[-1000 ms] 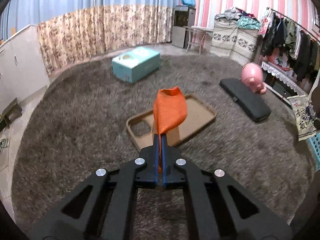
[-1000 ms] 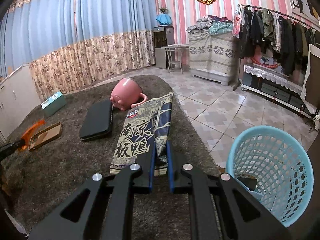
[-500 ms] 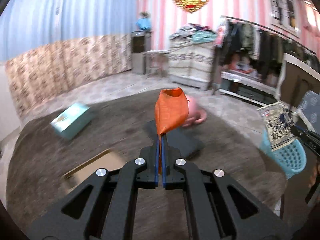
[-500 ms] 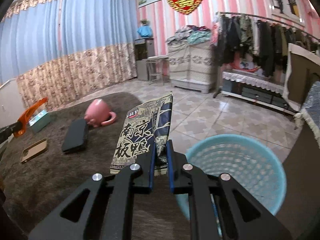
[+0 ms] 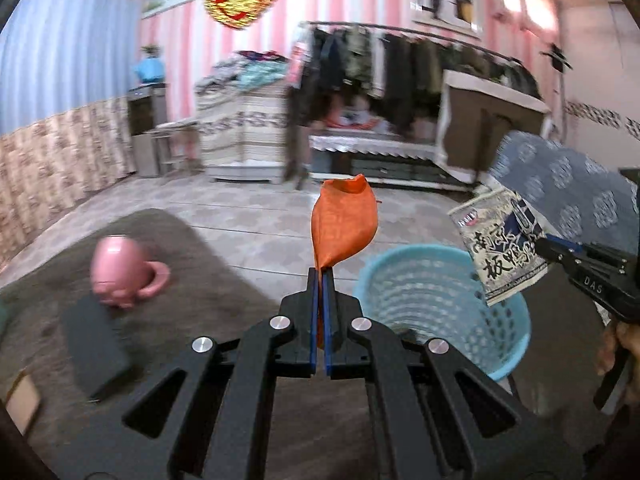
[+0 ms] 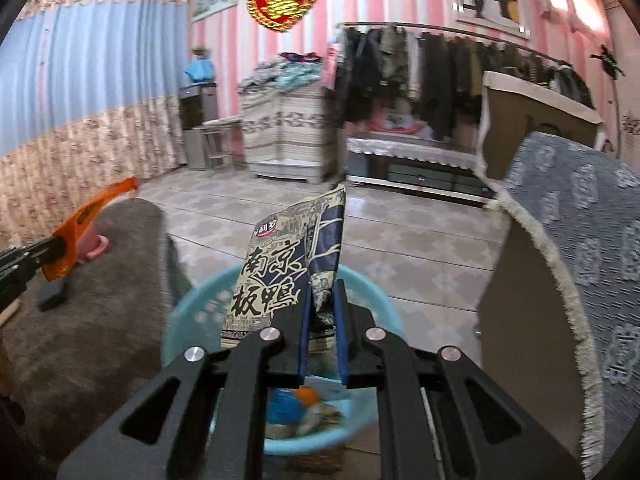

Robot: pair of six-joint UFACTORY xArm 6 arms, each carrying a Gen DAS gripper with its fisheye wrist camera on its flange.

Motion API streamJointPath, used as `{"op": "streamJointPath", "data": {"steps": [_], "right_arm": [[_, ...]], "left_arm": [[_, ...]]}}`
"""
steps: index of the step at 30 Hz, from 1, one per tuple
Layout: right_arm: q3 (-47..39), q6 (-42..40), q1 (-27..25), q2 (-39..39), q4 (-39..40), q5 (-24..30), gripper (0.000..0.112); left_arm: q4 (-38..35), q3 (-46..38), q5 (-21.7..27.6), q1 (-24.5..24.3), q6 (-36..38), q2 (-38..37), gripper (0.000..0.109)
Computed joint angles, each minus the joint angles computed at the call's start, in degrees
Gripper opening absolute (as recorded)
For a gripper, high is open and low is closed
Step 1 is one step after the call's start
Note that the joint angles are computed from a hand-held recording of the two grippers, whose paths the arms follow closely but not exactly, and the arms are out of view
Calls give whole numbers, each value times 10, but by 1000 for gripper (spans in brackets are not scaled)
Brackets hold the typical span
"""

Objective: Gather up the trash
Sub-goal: 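Carry the orange bag and printed snack bag over the basket with both tools, then open the left tool to drop the orange bag while the right tool drops the snack bag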

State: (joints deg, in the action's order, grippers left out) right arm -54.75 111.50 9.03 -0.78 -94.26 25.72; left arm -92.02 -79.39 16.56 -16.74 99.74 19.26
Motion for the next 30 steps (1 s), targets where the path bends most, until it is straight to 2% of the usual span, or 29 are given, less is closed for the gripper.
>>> {"op": "streamJointPath", "data": {"steps": [3, 7, 12, 14, 15, 16, 17, 20, 22, 24, 30], "right_arm": [[31, 10, -20, -21, -3, 8, 11], [56, 32, -44, -35, -10, 6, 11], [65, 45, -64, -29, -15, -2, 11], [65, 46, -67, -27, -15, -3, 11], [64, 45, -68, -25, -15, -3, 11], [62, 42, -67, -22, -14, -2, 11], [61, 39, -68, -21, -13, -3, 11], [60, 31, -58, -18, -6, 3, 11], [55, 27, -52, -12, -2, 5, 11], [48, 25, -53, -3, -1, 0, 11], [20, 12, -32, 29, 16, 2, 11]], "left_arm": [[39, -18, 19, -28, -40, 29, 0], [46, -36, 21, -61, -34, 57, 0], [121, -86, 37, -77, -105, 108, 3], [122, -98, 26, -80, -101, 118, 20], [122, -104, 17, -81, -102, 122, 44], [111, -107, 3, -81, -98, 125, 61], [98, -111, -1, -78, -92, 127, 63], [123, -120, -2, -70, -122, 131, 70], [104, -121, -18, -63, -116, 127, 87], [80, -124, -24, -50, -114, 121, 95], [98, -130, -24, -20, -160, 115, 97]]}}
